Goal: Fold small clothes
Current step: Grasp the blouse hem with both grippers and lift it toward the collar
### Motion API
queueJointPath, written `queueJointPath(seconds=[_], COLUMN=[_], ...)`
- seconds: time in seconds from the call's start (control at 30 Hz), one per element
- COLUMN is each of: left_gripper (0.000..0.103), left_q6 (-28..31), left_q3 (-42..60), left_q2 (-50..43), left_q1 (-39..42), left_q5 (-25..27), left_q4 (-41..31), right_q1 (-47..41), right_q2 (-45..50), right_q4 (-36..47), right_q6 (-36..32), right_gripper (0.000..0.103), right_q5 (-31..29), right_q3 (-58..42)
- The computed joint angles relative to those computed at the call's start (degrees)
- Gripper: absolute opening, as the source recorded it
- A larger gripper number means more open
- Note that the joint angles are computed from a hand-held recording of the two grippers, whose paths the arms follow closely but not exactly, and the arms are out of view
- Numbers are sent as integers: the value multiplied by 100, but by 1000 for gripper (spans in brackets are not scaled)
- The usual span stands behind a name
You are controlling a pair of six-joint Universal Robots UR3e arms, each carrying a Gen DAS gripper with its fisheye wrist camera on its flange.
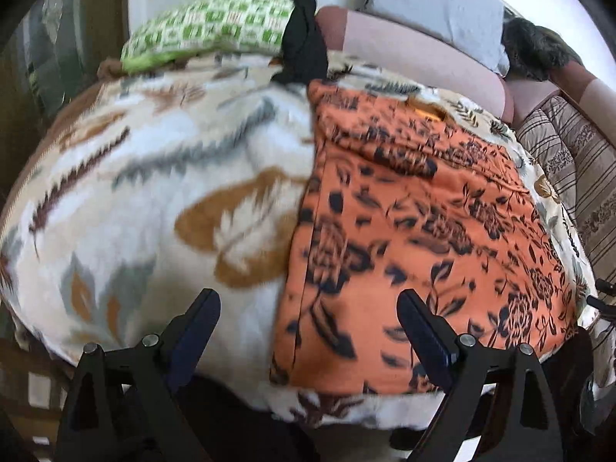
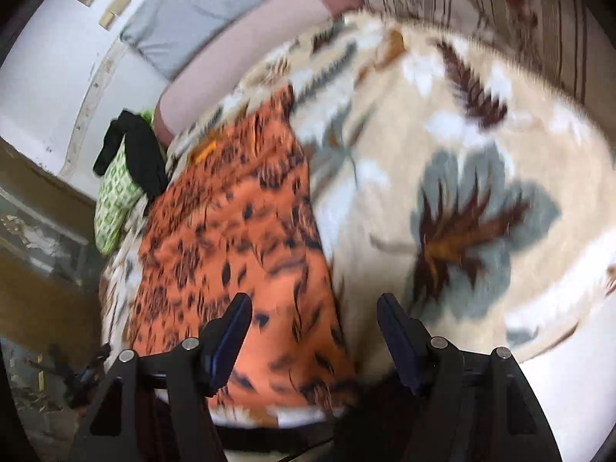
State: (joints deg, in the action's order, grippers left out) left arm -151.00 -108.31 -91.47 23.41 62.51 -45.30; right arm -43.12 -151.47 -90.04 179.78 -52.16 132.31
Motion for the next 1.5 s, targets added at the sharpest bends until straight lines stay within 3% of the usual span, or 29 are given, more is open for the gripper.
queueJointPath(seconds=[0.03,0.13,0.3,0.57,0.6,0.67,0.73,0.77,0.87,0.93,0.97,1.07,1.1,1.13,1.17,1.2,1.23,1.3,1.43,1.5], left_gripper=[93,93,93,93,90,75,50,46,46,61,64,63,48,25,18,14,10,9,9,10], left_q6=[9,-94,97,114,120,143,188,187,124,158,186,196,229,232,271,312,307,419,454,327], left_q3=[-22,-61,-48,-83,-117,-187,-95,-32,-25,-80,-125,-100,-118,-123,-85,-2,15,-20,83,251], left_q2=[-17,-42,-121,-196,-180,-116,-214,-299,-373,-301,-281,-329,-313,-308,-319,-308,-260,55,418,163], left_q1=[46,109,223,307,334,385,338,302,300,290,273,137,102,64,59,116,141,225,370,252], left_q5=[-48,-16,-111,-157,-209,-317,-256,-193,-178,-216,-222,-79,-37,47,65,-36,-79,-305,-774,-632], left_q4=[-87,-219,-684,-860,-843,-790,-818,-842,-803,-761,-703,-645,-602,-542,-584,-773,-829,-927,-1038,-947], right_q1=[-125,65,1278,1317,1294,1309,1498,1525,1585,1588,1625,1823,1894,2008,2066,2109,2136,2115,1460,1319], right_q2=[-55,438,1649,1471,1476,1424,1590,1574,1592,1591,1636,1897,1949,2031,2083,2137,2165,2044,1285,1304], right_q4=[248,-47,-1479,-1426,-1402,-1361,-1636,-1624,-1682,-1714,-1759,-2073,-2196,-2340,-2393,-2379,-2343,-2226,-1445,-1410], right_q6=[-176,-129,538,365,342,332,548,594,664,761,797,1014,1078,1126,1119,1101,1119,1200,829,721], right_gripper=[71,71,71,70,69,67,60,59,58,58,58,59,59,58,55,28,13,13,13,13], right_q5=[98,353,-240,-86,-76,-71,-121,-127,-146,-238,-307,-582,-653,-721,-711,-653,-663,-627,94,215], right_q3=[8,199,359,542,517,504,468,445,408,402,397,454,486,476,462,423,369,269,64,68])
